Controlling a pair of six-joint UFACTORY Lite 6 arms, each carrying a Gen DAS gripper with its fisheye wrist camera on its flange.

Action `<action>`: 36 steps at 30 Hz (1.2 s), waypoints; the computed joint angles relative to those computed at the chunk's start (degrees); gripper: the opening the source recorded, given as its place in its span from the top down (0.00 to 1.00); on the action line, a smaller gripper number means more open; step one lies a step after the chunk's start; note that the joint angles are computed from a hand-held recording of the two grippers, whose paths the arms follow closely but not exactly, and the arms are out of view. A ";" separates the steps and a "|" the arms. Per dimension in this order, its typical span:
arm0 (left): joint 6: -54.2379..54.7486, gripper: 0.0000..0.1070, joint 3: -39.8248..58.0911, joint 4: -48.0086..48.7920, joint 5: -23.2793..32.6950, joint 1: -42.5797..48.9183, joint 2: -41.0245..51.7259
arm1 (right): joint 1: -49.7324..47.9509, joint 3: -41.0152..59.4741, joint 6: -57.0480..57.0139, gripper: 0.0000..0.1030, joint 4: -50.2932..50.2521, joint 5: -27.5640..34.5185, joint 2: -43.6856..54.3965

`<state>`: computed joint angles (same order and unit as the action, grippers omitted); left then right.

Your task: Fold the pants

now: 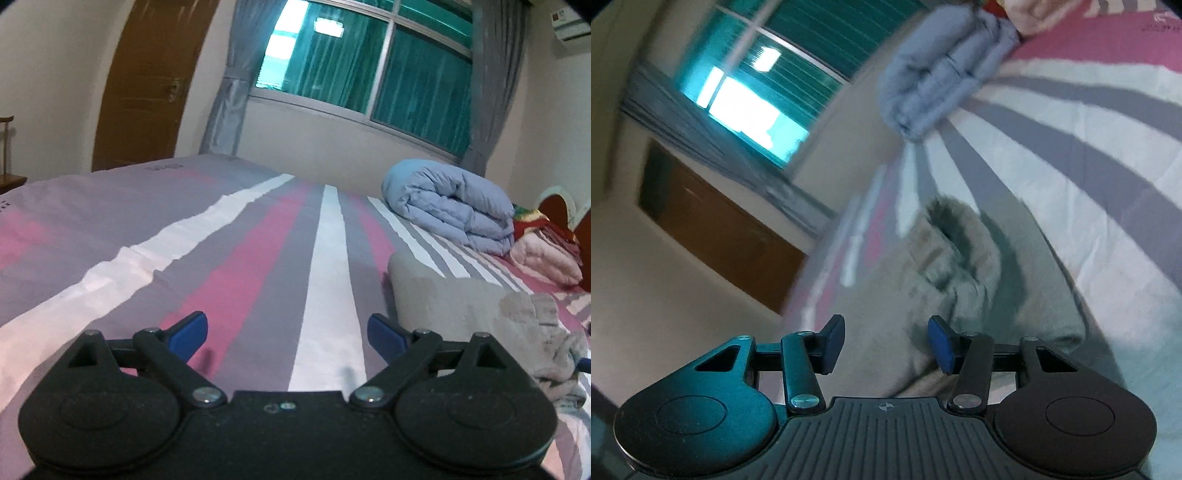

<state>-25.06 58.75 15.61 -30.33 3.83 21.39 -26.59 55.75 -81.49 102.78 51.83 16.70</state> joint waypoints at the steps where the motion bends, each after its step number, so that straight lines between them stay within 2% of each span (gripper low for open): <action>1: -0.05 0.19 -0.29 0.11 -0.01 -0.03 -0.09 | 1.21 1.97 1.80 0.50 -0.47 -1.39 1.71; 3: -0.88 0.19 0.37 0.61 0.20 0.36 0.72 | 4.10 5.72 5.84 0.50 -1.73 -6.37 4.52; 6: -2.69 0.19 1.66 1.20 0.93 1.12 1.93 | 6.40 12.36 13.02 0.51 -5.10 -9.23 9.33; 8: -4.28 0.19 2.63 1.71 1.76 1.70 2.81 | 7.10 16.59 15.44 0.77 -7.87 -11.00 11.50; 10: -5.99 0.19 2.82 2.27 1.71 2.42 3.17 | 6.41 17.27 12.54 0.78 -7.35 -9.70 10.70; 13: -8.63 0.19 2.95 3.56 1.25 3.46 3.76 | 0.39 9.90 -1.07 0.80 2.12 1.21 3.79; 14: -8.80 0.18 3.00 3.45 1.23 3.61 3.83 | -0.88 8.12 -3.20 0.80 3.05 2.31 2.50; 16: -9.32 0.19 3.37 3.21 1.60 3.69 4.10 | -1.97 8.62 -2.82 0.80 1.25 -0.25 4.62; 18: -9.49 0.18 3.20 3.22 1.92 3.52 3.73 | -2.77 11.99 3.19 0.80 -2.56 -4.69 10.57; 21: -8.41 0.18 2.72 3.23 1.72 3.15 3.18 | -6.20 12.61 6.19 0.77 -1.85 0.59 16.19; 24: -8.30 0.18 3.09 3.29 2.05 2.82 3.48 | -8.69 8.61 3.18 0.68 -1.70 2.22 11.59; 26: -8.10 0.18 3.33 3.64 2.23 2.45 3.58 | -11.16 5.85 2.18 0.52 -2.71 4.29 8.51; 28: -7.25 0.18 3.18 3.95 2.03 2.01 3.26 | -12.19 4.63 2.42 0.45 -3.55 5.44 7.66; 32: -2.23 0.18 1.44 0.14 1.41 0.19 1.78 | -7.62 8.33 8.64 0.45 -5.36 1.17 9.96; 36: 1.21 0.17 0.73 -2.43 1.09 -1.52 1.19 | -5.91 9.89 10.66 0.45 -4.68 1.03 13.03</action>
